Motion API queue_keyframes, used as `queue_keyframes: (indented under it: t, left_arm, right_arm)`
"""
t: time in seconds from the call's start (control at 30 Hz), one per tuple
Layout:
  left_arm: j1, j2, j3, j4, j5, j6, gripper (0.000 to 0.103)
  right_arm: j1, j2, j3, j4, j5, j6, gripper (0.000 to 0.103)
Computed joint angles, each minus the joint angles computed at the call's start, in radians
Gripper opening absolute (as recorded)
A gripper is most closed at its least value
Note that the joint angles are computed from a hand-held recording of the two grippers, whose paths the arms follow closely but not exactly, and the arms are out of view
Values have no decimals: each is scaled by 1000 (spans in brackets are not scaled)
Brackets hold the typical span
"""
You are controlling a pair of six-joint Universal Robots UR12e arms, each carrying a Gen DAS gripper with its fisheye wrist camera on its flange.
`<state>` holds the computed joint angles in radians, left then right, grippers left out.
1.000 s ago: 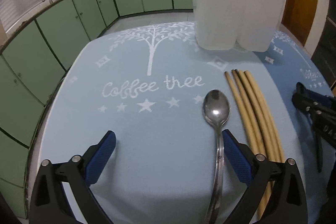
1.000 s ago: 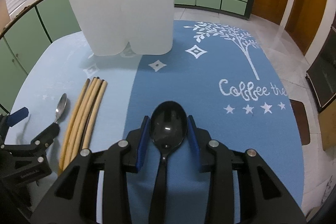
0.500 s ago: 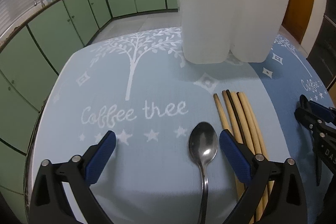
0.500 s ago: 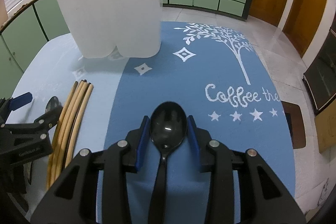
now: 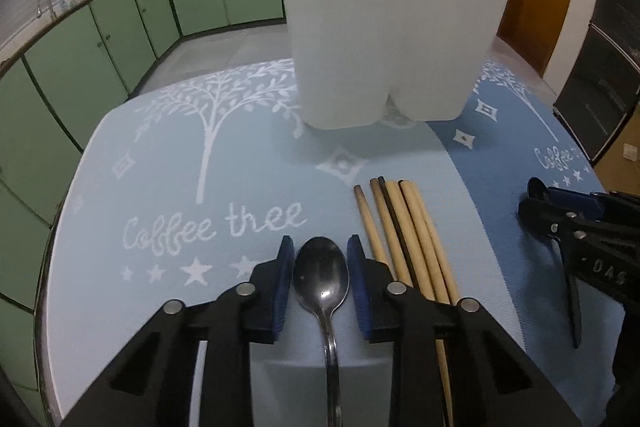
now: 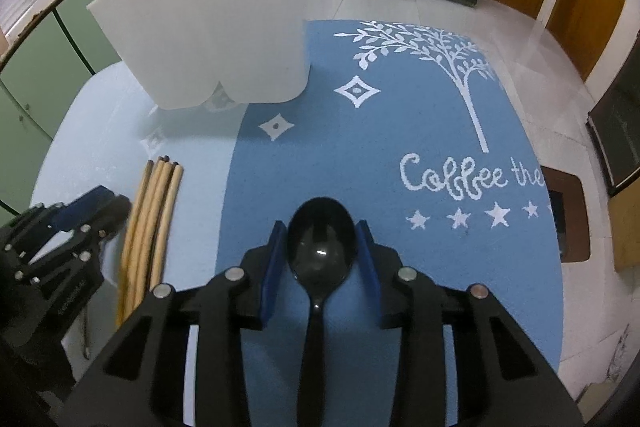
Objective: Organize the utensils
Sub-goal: 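Close the left gripper on the metal spoon handle while the right gripper holds the black spoon, then lift both spoons into the white holder and open both grippers while carrying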
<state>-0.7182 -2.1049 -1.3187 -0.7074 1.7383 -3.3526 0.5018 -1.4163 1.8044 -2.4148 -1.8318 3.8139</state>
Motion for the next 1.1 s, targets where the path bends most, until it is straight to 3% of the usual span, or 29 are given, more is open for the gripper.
queue_keyframes:
  t: [0.07,0.17,0.23,0.37,0.4,0.5,0.73,0.9,1.1]
  left_arm:
    - [2,12,-23,42,-18,-9,27]
    - [13,52,-109,219,-57,-34,27]
    - [11,77,-172,374,-43,-23,27]
    - [-6,101,-251,594,16,-6,27]
    - [-3,100,-251,613,17,-7,27]
    - [-6,106,-271,678,31,-29,27]
    - [-11,106,-273,781,61,-46,27]
    - [-2,109,-253,835,54,-57,27]
    - [22,82,-166,870,-3,-52,27]
  right_arm:
    - [1,-17,34,-101,0,-14,34]
    - [20,-36,98,-295,-26,-37,34]
    - [29,-46,128,-388,-40,-46,34]
    - [49,-48,163,-526,-79,-79,34]
    - [57,-45,169,-575,-99,-97,34]
    - [73,-39,161,-605,-133,-128,34]
    - [80,-31,141,-714,-153,-196,33]
    - [54,-17,122,-837,-133,-226,33]
    - [10,18,61,-910,-138,-278,34]
